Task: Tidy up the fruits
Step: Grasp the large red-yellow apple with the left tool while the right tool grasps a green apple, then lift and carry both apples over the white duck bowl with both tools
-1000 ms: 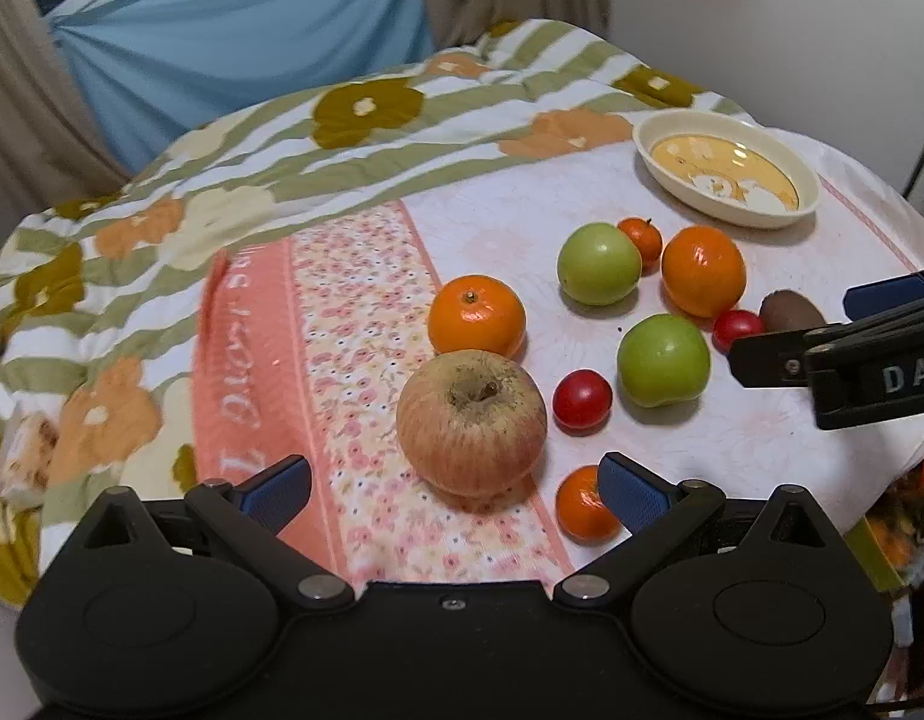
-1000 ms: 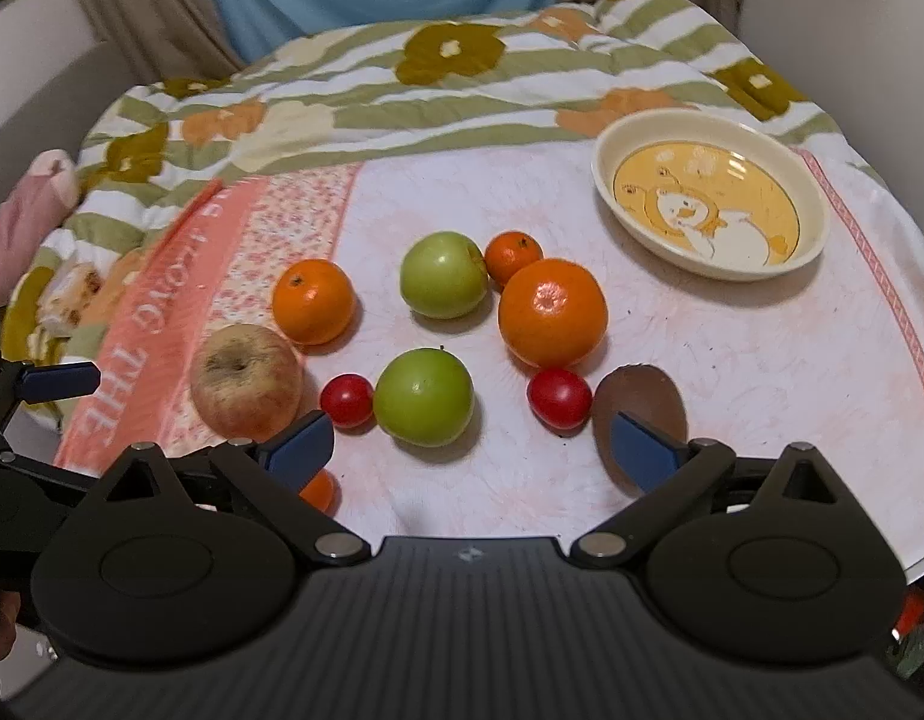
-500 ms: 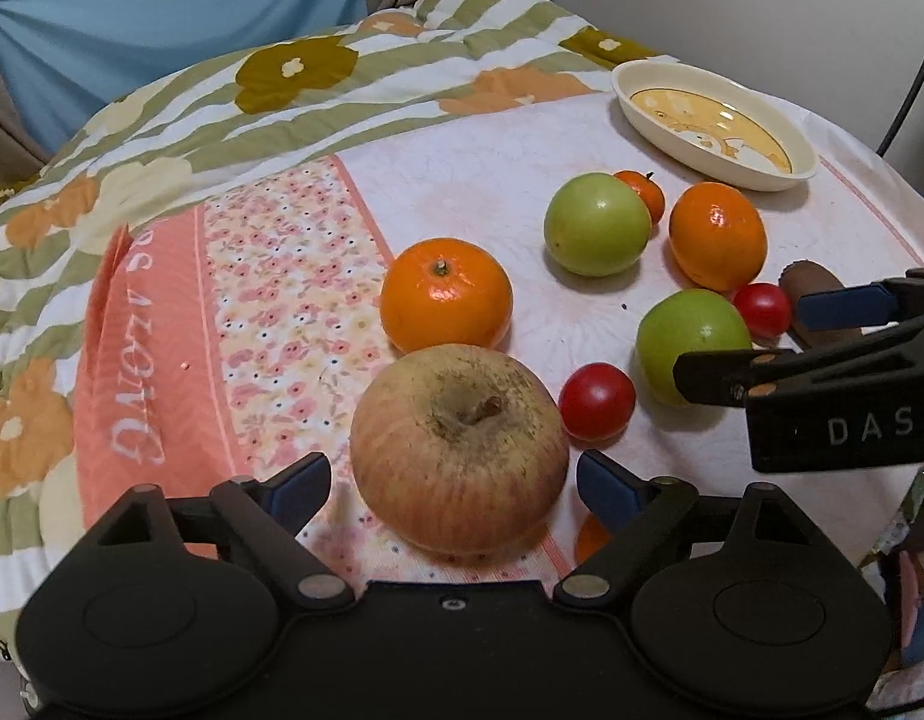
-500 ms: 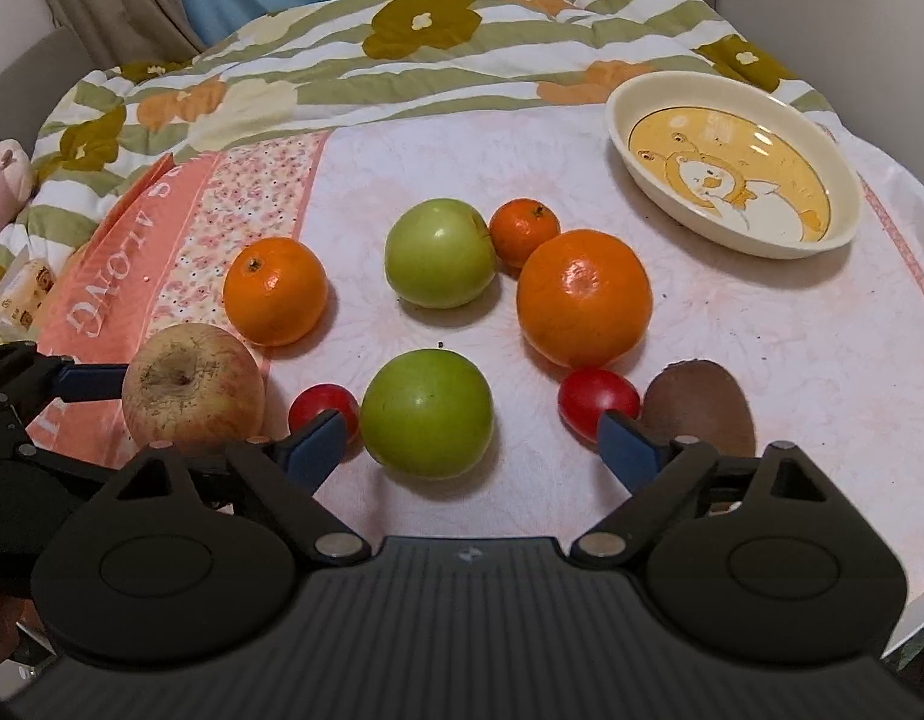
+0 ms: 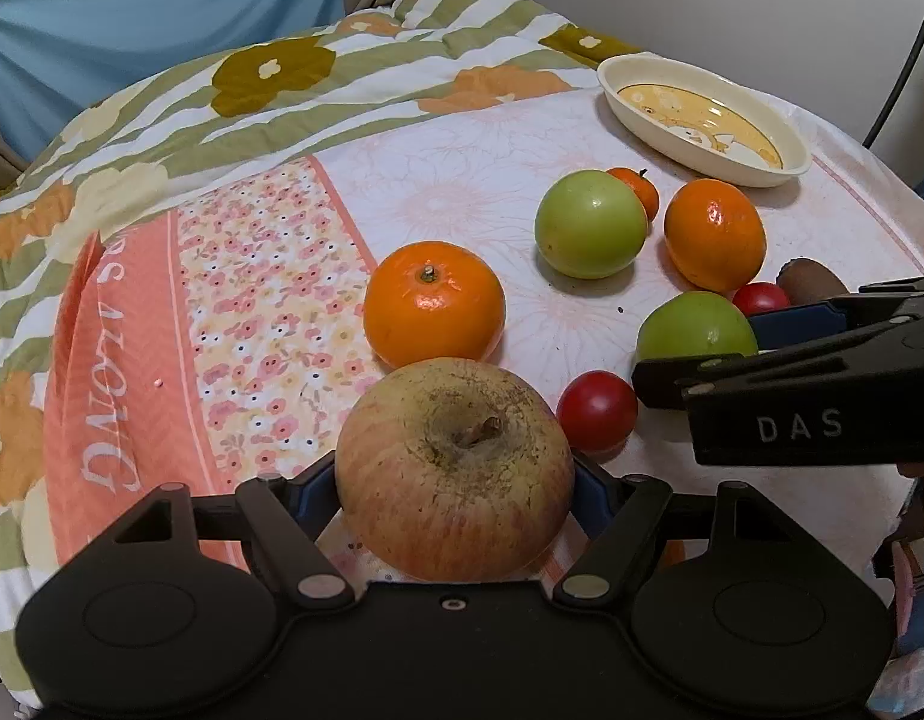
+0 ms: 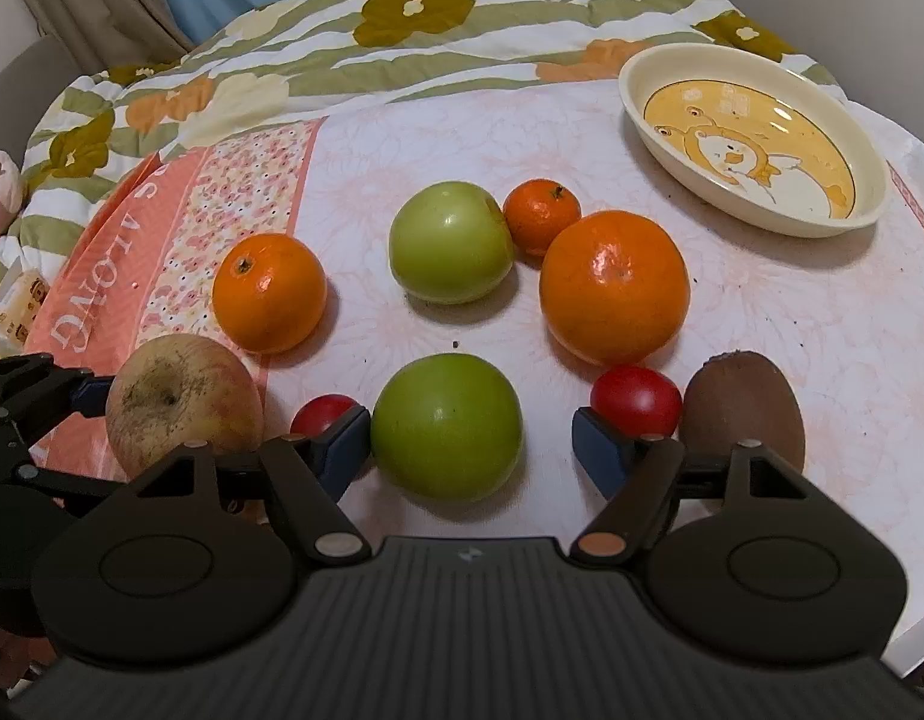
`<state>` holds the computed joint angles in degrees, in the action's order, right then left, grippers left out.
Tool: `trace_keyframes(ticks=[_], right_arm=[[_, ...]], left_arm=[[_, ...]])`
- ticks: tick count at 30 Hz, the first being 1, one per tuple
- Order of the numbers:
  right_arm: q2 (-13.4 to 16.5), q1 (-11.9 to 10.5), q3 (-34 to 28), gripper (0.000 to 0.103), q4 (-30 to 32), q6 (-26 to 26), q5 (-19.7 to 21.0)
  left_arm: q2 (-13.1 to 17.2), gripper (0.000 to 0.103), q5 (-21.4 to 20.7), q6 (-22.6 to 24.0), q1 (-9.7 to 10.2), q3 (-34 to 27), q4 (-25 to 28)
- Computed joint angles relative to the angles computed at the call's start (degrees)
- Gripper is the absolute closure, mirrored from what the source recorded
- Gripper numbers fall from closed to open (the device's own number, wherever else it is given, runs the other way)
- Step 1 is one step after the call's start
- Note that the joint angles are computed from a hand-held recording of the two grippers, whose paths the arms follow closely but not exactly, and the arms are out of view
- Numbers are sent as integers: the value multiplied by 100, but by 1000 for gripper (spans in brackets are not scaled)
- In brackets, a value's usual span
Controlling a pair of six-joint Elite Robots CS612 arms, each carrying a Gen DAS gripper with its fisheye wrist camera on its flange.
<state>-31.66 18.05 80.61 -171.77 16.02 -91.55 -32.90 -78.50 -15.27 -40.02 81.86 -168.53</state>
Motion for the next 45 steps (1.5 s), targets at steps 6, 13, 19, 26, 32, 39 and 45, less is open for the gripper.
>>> trace_keyframes(ticks=[6, 13, 19, 26, 32, 39, 45], right_arm=[[31, -39, -54, 30, 37, 123, 195], [33, -18, -67, 34, 93, 114, 205], [-52, -21, 45, 34, -55, 193, 198], [-303, -50, 304, 34, -384, 86, 153], [-558, -194, 542, 34, -734, -54, 309], [-819, -516, 761, 34, -1065, -535, 731], [-888, -895, 728, 34, -1086, -969, 1204]], left_arm=[[-18, 24, -46, -58, 13, 44, -57], [-48, 24, -13, -115, 10, 128, -127], [-120, 24, 27, -216, 4, 233, -219], [-308, 24, 165, -382, -50, 412, -453], [-466, 24, 605, -565, -190, 446, -628], [-542, 24, 1180, -1046, -404, 201, -486], [-383, 24, 1428, -1398, -568, -353, -132]])
